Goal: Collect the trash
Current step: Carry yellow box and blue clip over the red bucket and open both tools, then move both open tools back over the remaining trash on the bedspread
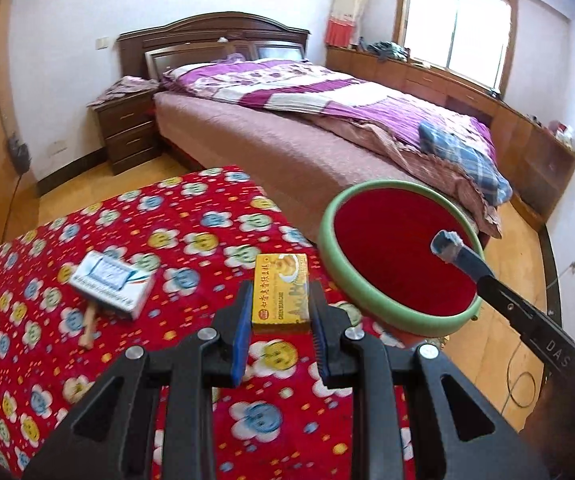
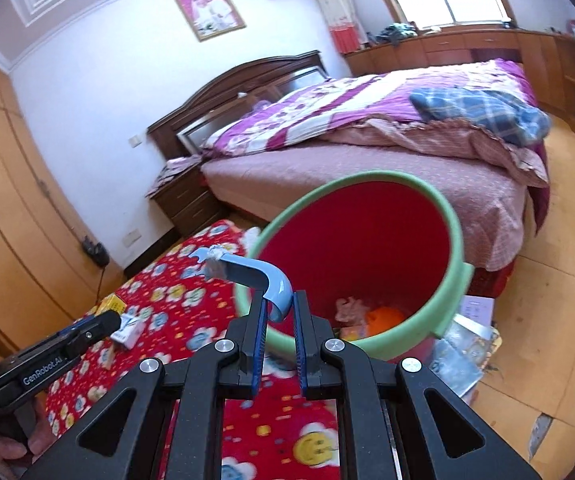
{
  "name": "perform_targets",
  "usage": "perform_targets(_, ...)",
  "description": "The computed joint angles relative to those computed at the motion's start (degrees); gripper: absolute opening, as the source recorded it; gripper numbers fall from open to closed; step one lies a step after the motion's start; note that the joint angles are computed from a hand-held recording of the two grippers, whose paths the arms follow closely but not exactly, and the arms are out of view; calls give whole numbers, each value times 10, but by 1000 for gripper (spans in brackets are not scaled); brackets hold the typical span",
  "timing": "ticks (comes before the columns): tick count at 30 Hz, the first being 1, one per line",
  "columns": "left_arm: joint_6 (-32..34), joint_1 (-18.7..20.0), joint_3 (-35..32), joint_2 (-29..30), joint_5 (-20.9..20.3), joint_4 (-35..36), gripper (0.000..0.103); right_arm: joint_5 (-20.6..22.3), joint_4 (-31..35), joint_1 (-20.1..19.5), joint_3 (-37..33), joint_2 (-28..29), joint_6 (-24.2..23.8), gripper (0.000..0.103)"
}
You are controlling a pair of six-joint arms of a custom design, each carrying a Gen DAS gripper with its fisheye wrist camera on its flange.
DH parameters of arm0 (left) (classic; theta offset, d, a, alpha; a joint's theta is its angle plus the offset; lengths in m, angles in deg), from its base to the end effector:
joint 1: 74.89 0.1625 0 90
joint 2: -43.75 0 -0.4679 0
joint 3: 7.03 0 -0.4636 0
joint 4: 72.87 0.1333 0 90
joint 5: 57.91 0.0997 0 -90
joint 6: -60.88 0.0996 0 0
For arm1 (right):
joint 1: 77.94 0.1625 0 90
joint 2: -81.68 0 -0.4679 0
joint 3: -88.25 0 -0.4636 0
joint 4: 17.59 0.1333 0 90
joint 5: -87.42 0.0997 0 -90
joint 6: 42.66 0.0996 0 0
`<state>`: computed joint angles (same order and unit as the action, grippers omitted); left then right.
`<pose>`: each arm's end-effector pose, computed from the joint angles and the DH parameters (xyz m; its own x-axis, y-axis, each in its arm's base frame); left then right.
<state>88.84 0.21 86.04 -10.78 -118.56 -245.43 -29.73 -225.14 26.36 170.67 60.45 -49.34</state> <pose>-0.0210 -0.7872 0.2616 -0.7347 0.2331 -0.6371 0.5993 0.6630 -0.4485 0.2799 -0.7424 -0.0404 -0.9337 0.0849 0.3479 -0.2471 0.5504 -0.7975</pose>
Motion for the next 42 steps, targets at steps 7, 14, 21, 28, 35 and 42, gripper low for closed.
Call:
perform_targets(7,9,-10,-31,37,-9,25,26,-44,-7,-12,-6,2,0,12)
perform_targets(14,20,-15,-63,75,-13,50,26,-58,5,-27,-11,1,10,14)
perform_targets(21,20,-15,-92,100,-21,82,26,-64,10,-31,-22,6,-11,15)
perform_targets(28,11,-14,-105,106,-42,110,37,-61,16,-32,-22,5,-11,19)
perform_targets(35,8,-13,-96,95,-39,102,38,-56,23,-30,-18,2,-6,24)
perform_targets(42,-2,-9,-74,69,-34,88,38,-44,24,-23,-9,-3,-4,35)
